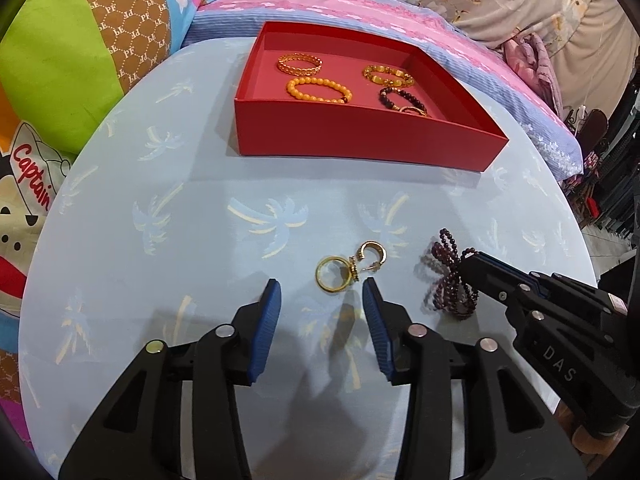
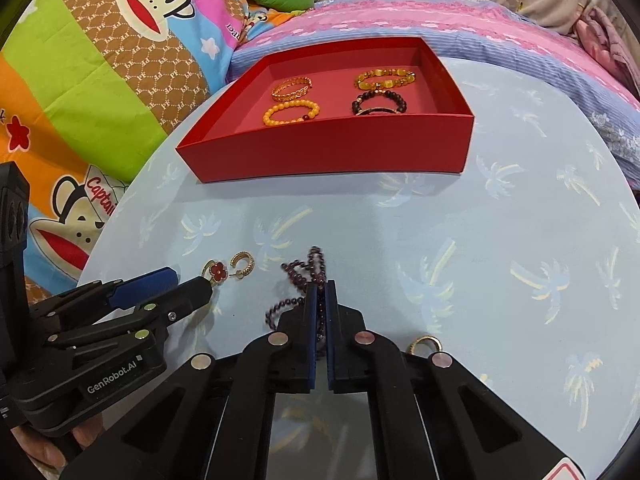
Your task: Organize jewelry
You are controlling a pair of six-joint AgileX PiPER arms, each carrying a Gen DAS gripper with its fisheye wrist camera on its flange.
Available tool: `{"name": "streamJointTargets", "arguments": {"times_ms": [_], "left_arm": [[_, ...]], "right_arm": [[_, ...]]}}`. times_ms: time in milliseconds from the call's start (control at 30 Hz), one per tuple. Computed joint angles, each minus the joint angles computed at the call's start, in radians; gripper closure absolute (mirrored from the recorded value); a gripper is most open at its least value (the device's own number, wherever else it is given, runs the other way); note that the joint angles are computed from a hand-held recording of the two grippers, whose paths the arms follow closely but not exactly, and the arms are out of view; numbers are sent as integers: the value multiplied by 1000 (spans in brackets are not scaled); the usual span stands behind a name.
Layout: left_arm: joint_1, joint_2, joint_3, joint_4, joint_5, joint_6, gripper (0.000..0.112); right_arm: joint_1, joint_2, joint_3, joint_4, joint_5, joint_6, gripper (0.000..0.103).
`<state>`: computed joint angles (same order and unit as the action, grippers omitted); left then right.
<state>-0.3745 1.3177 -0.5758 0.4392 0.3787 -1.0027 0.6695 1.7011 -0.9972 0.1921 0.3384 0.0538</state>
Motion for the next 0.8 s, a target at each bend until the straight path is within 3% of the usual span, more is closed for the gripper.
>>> {"name": "streamJointTargets", "arguments": {"times_ms": [333, 533, 667, 733, 800], "left_arm": [[-1, 47, -21, 58, -25, -50, 72], [18, 59, -29, 10, -42, 26, 89], [18, 58, -27, 3, -48, 41, 92], [20, 57, -26, -18, -54, 66, 107], [27, 58, -27, -65, -57, 112, 111]], "right_arm": [[-28, -26, 34, 67, 4, -55, 100], [-30, -27, 37, 76, 4, -62, 100], [-32, -28, 38, 82, 4, -69, 100], [-32, -26, 38, 82, 3, -68, 99], [-32, -28, 38, 84, 3, -68, 100]]}}
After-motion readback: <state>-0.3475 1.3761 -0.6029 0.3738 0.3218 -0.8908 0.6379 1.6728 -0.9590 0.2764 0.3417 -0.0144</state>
